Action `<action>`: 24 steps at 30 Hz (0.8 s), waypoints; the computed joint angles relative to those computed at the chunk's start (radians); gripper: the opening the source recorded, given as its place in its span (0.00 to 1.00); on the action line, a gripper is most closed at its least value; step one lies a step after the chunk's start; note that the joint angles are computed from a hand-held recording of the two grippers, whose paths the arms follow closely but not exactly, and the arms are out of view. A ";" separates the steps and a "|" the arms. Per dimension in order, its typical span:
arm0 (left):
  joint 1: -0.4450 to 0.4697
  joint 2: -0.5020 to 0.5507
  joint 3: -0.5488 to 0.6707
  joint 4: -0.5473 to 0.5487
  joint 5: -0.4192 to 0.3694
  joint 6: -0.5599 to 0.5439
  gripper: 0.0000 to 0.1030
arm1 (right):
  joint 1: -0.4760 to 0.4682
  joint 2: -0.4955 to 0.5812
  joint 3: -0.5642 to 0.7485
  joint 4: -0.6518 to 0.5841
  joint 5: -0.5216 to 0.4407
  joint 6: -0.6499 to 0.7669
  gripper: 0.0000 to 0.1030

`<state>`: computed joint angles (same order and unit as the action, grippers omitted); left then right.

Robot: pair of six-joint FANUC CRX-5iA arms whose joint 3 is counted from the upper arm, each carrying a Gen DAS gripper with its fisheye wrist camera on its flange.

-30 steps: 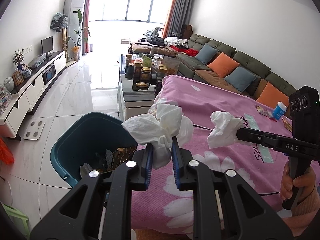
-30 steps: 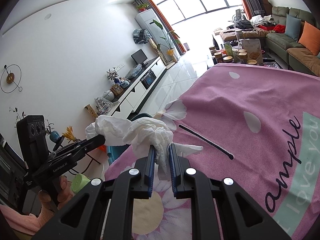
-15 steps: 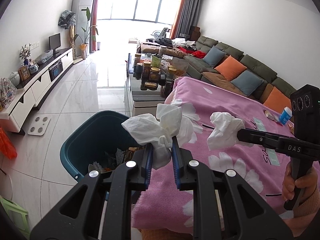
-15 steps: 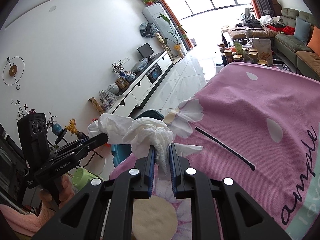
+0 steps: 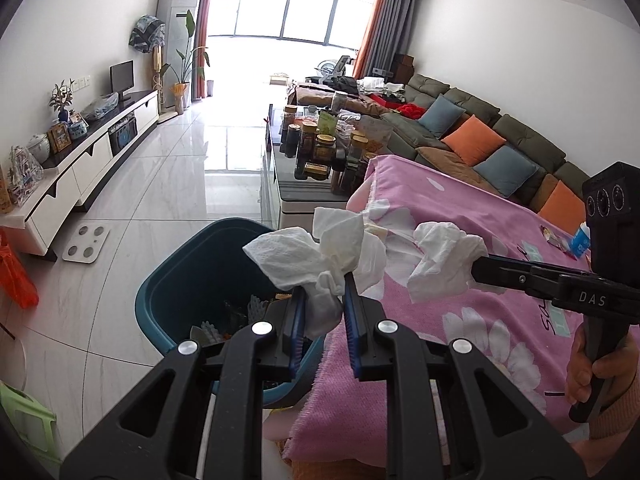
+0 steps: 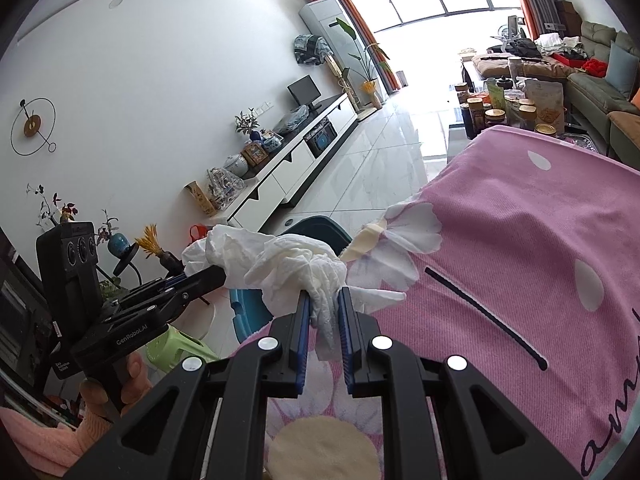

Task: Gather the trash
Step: 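Carry both white tissues off the table and over the teal bin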

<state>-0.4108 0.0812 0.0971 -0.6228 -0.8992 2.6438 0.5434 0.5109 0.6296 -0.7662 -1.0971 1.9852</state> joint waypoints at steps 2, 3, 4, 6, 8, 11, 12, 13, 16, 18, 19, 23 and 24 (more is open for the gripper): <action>-0.001 -0.001 0.000 -0.004 -0.005 0.004 0.18 | 0.002 0.008 0.013 0.001 -0.007 0.002 0.12; -0.001 -0.004 -0.002 -0.005 -0.006 0.006 0.18 | 0.003 0.010 0.017 0.001 -0.010 0.001 0.12; -0.001 -0.005 -0.003 -0.007 -0.008 0.007 0.18 | 0.005 0.012 0.020 0.001 -0.012 0.001 0.13; -0.001 -0.003 -0.001 -0.011 -0.012 0.011 0.18 | 0.007 0.016 0.026 0.003 -0.014 0.000 0.12; -0.003 0.002 0.005 -0.014 -0.019 0.017 0.18 | 0.009 0.022 0.036 0.004 -0.020 -0.003 0.12; -0.004 0.008 0.011 -0.018 -0.028 0.025 0.18 | 0.011 0.029 0.044 0.006 -0.024 0.001 0.12; -0.003 0.010 0.012 -0.018 -0.030 0.026 0.18 | 0.013 0.031 0.048 0.007 -0.025 0.000 0.13; -0.002 0.012 0.012 -0.018 -0.031 0.027 0.18 | 0.015 0.032 0.048 0.008 -0.026 -0.001 0.13; 0.002 0.014 0.011 -0.016 -0.033 0.031 0.18 | 0.019 0.035 0.053 0.011 -0.029 0.000 0.12; 0.004 0.017 0.011 -0.016 -0.034 0.035 0.18 | 0.022 0.039 0.058 0.013 -0.033 0.000 0.13; 0.005 0.021 0.014 -0.015 -0.035 0.035 0.18 | 0.024 0.039 0.059 0.015 -0.034 0.001 0.12; 0.008 0.026 0.015 -0.012 -0.040 0.041 0.18 | 0.029 0.049 0.072 0.022 -0.043 -0.001 0.13; 0.010 0.028 0.015 -0.012 -0.040 0.043 0.18 | 0.031 0.051 0.074 0.024 -0.044 -0.002 0.13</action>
<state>-0.4011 0.1090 0.1124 -0.6346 -0.9393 2.6863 0.5745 0.5615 0.7041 -0.7421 -1.1411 1.9829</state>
